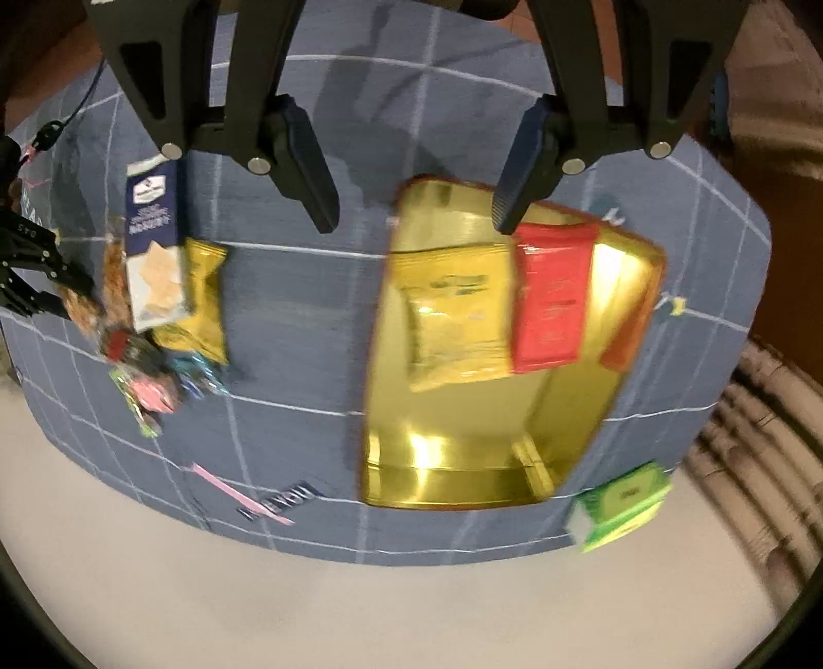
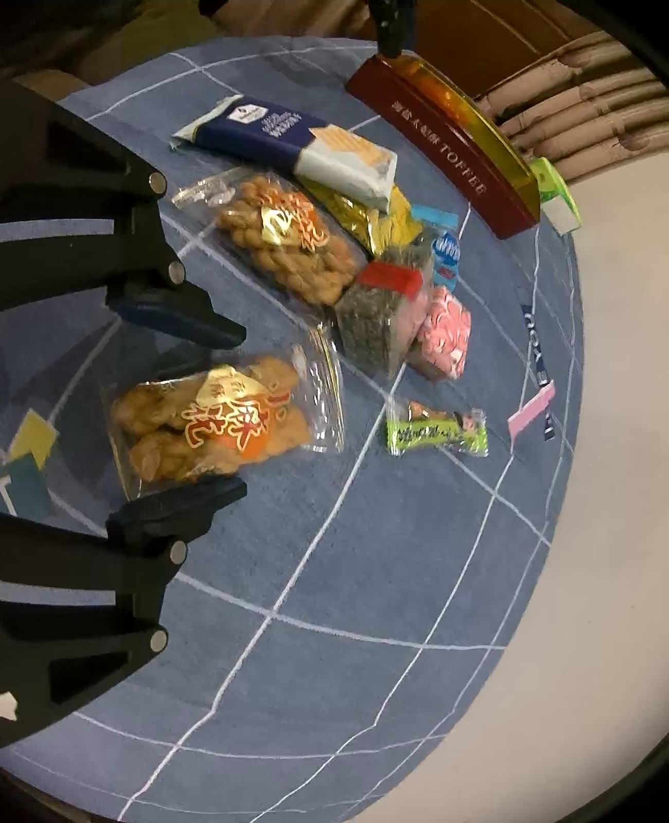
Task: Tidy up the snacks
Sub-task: 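Grasp the clear bag of orange twist snacks with the right gripper while the left tool approaches the cracker pack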
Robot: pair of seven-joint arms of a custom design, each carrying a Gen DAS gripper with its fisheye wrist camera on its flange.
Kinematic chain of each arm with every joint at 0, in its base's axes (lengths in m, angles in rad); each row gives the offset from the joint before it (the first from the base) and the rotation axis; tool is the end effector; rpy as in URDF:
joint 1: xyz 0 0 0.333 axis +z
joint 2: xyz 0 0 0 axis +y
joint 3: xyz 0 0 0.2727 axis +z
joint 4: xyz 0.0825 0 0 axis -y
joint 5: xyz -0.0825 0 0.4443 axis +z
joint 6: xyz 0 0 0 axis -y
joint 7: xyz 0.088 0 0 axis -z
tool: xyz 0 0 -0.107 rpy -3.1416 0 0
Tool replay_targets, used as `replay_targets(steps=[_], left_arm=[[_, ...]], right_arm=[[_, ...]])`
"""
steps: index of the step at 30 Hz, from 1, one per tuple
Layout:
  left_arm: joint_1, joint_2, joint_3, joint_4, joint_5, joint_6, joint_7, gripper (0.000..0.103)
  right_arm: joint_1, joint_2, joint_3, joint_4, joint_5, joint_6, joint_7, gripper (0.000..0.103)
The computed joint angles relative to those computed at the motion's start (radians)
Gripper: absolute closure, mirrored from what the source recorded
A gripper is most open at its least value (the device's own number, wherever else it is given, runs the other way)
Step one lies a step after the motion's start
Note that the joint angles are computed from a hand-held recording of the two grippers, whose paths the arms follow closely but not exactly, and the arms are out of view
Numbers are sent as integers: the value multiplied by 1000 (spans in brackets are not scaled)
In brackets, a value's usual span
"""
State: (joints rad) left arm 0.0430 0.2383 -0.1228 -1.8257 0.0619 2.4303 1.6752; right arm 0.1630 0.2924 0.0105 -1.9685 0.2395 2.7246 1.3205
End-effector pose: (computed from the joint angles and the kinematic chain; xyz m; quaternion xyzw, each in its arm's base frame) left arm 0.6934 -0.0517 0.3736 -0.6166 0.7656 -0.1205 0.1382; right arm 0.6700 0.1083 0.2939 -0.7596 0.6046 -0.1173 0.2089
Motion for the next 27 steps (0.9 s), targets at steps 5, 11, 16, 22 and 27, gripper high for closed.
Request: replay_targets(steps=[5,11,16,22,27], left_arm=[[-16,24,-22,17,-20,-17,26,40],[-14,18,-59,2,-144,-22,111,40],[-21,-13,-86,-40,-269,-15,220,39],[-59,18,-88,-5,-300,-69,204,39],[-81,62,-89,39,-271,-108,154,39]], right_arm=[[39,-38,-22,-61,-27,49,147,63],[110,-83,-85,-129,-233,89,502,68],[104,-118,-79,-182,-313,124,645,68],[86,-127,-64,-206,-335,157,682,68],[80,-127,-58,-211,-339,170,677,68]])
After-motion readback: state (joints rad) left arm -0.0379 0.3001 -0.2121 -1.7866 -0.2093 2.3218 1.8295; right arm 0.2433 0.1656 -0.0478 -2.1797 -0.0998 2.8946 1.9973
